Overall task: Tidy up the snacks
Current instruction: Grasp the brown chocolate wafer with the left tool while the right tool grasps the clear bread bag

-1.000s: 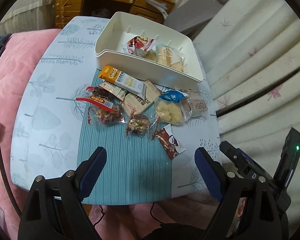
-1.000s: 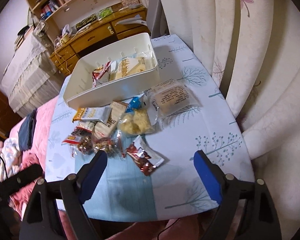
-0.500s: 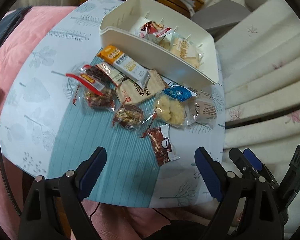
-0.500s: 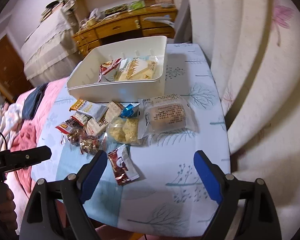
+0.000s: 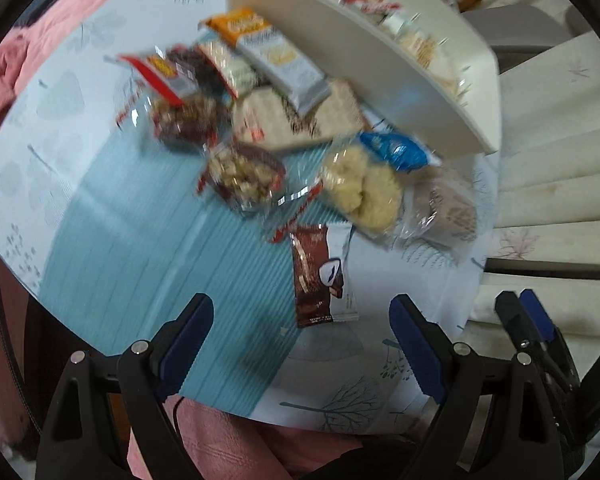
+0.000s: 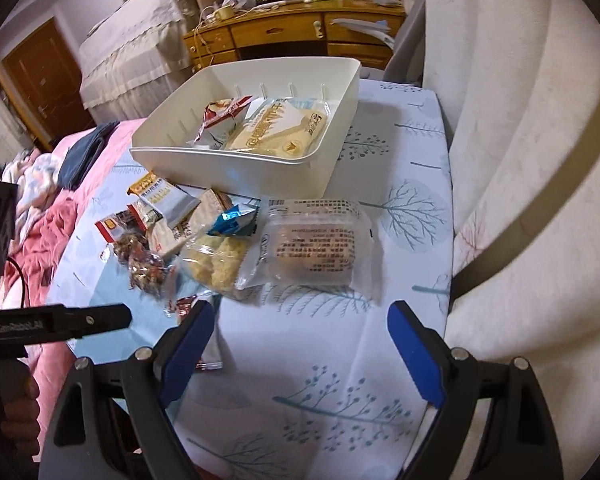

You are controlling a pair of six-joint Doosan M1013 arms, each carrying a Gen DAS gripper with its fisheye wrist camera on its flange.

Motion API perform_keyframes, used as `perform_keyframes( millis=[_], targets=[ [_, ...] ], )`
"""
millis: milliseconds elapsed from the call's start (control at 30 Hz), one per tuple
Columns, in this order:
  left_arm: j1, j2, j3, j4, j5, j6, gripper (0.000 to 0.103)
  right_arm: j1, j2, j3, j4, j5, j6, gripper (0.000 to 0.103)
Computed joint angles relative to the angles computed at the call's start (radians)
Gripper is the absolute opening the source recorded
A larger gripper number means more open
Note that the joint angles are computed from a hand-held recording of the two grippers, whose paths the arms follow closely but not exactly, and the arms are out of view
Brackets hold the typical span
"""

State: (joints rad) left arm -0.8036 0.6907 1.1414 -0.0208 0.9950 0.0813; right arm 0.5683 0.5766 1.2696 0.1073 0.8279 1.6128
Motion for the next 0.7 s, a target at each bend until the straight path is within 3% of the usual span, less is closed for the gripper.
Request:
perform_keyframes(
  millis=[400, 700],
  targets=[
    [0.026, 0.116, -0.144, -0.126, 0.181, -0.017, 0.089, -0.029, 0.071, -0.056, 0.103, 0.043, -0.140, 0.095],
    [0.042, 0.196, -0.259, -0.174, 0.289, -0.003, 0.072, -0.033, 0.125, -0.104, 0.135, 0.039, -0.202, 0.097]
  ],
)
